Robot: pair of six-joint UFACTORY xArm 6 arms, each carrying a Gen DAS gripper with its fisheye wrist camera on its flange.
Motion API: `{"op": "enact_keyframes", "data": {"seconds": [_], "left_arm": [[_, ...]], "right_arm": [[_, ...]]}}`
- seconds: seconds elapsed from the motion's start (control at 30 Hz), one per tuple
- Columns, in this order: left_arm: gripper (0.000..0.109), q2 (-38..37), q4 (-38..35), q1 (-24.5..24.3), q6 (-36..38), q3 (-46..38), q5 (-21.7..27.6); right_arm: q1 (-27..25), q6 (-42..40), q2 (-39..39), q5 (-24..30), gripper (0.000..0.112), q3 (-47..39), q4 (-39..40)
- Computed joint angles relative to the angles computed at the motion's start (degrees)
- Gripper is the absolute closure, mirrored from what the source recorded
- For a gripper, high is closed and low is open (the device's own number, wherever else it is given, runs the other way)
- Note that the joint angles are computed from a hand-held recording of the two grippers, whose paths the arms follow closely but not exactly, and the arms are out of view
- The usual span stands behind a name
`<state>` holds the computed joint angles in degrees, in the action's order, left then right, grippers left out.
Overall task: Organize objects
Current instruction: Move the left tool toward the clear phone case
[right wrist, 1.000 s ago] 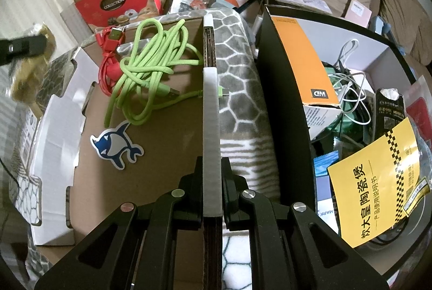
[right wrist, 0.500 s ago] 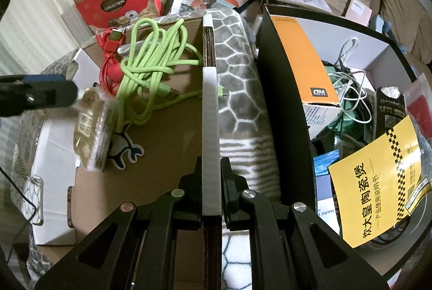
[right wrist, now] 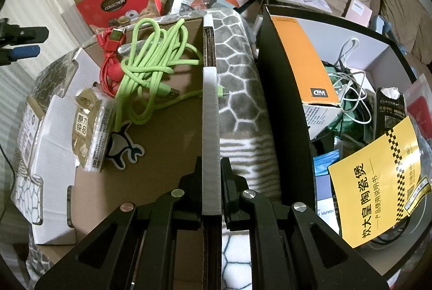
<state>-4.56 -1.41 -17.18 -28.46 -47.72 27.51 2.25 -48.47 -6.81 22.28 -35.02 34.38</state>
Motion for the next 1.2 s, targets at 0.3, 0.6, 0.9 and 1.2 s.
{"op": "enact_keyframes", "data": {"seconds": [0.3, 0.6, 0.9, 1.2], "left_arm": [[0.030, 3.20, -0.41, 5.64, -1.85, 1.18, -0.54], [0.049, 6.71, -5.45, 9.20, -0.80, 0.09, -1.95], [0.058, 11.76, -3.43, 11.03, -3.61, -3.88, -1.04], [0.078, 15.42, 0.48, 11.96, -7.97, -6.56, -0.75]], "right_arm": [[0.02, 0.87, -0.11, 0.16, 0.102, -0.05, -1.15], [0.00, 0.86, -0.11, 0.09, 0.102, -0.05, -1.22], [-0.46, -0.49, -0.08, 0.10, 0.102, 0.02, -0.62], [-0.58, -0.61, -0.35, 0.34, 0.102, 0.07, -0.82]]}}
